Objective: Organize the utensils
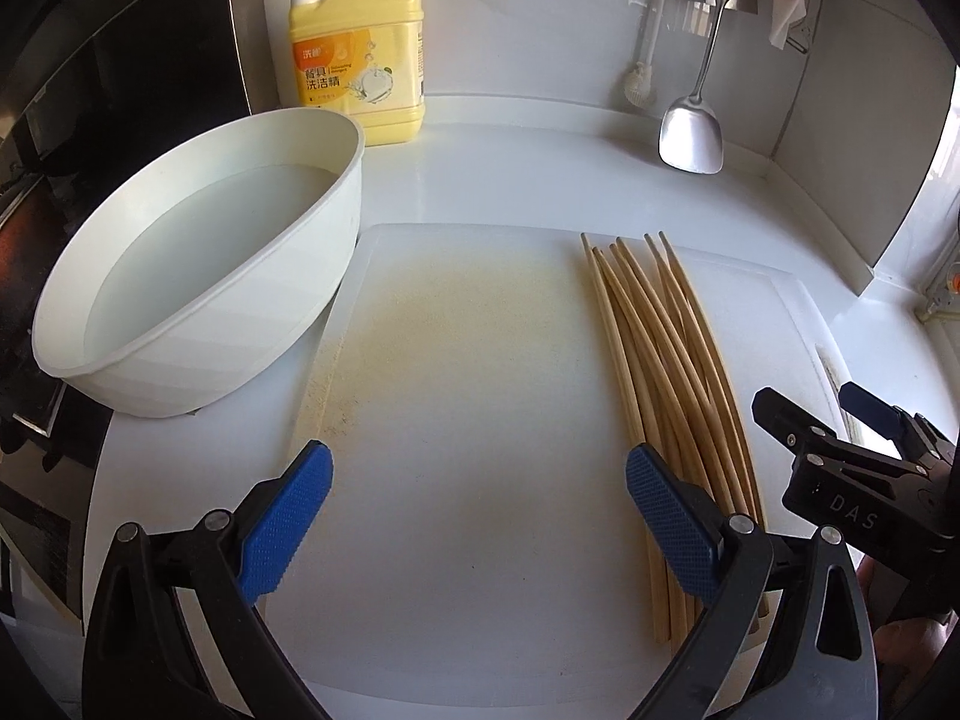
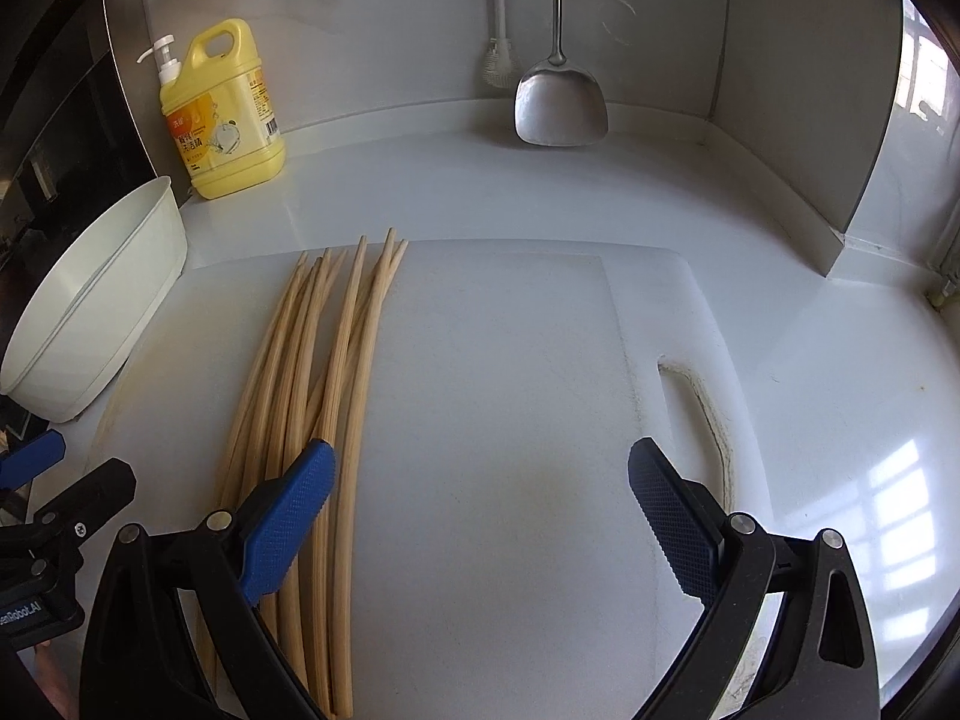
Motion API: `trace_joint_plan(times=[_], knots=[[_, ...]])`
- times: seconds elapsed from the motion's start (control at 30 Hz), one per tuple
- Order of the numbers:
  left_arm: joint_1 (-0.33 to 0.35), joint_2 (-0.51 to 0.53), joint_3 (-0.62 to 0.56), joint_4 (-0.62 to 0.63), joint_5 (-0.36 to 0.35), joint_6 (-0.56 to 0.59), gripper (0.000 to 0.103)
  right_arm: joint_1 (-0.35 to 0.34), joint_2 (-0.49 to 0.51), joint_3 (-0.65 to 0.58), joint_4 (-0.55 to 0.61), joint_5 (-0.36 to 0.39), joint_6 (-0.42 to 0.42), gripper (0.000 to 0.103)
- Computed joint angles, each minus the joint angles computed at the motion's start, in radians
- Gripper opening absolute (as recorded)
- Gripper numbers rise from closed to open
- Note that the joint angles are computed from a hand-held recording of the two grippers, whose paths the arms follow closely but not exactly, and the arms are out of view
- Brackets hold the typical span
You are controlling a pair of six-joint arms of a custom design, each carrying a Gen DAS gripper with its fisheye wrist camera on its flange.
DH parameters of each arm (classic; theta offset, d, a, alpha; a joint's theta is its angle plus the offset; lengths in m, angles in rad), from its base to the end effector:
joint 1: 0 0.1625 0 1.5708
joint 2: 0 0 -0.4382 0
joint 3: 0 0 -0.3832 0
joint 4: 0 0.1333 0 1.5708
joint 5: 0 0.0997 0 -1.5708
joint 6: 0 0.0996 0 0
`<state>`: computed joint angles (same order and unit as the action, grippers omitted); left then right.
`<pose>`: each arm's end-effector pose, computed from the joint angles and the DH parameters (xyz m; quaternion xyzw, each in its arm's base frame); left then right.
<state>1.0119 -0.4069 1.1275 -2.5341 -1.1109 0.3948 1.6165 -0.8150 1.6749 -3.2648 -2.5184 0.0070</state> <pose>-0.2783 -0.7797 0.0204 0.4191 0.8714 -0.1360 0.2158 0.0826 -0.6575 0.2258 -0.1690 -0.8170 0.3713 0.4075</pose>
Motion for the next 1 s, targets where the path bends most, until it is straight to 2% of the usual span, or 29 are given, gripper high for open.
trace_joint_plan(times=[0.27, 0.53, 0.7, 1.0], knots=[[0.006, 0.003, -0.008, -0.011, -0.016, -0.016, 0.097, 0.002, 0.034, -0.041, -0.007, -0.042, -0.043, 0.094], [0.009, 0.004, -0.009, 0.004, -0.017, -0.028, 0.097, -0.001, 0.039, -0.044, 0.014, -0.04, -0.034, 0.094], [0.011, 0.007, -0.01, 0.004, -0.017, -0.033, 0.097, -0.001, 0.052, -0.062, 0.062, -0.065, -0.032, 0.094], [0.009, 0.033, -0.041, 0.022, -0.031, -0.029, 0.097, -0.008, 0.035, -0.027, 0.013, -0.081, -0.027, 0.094]])
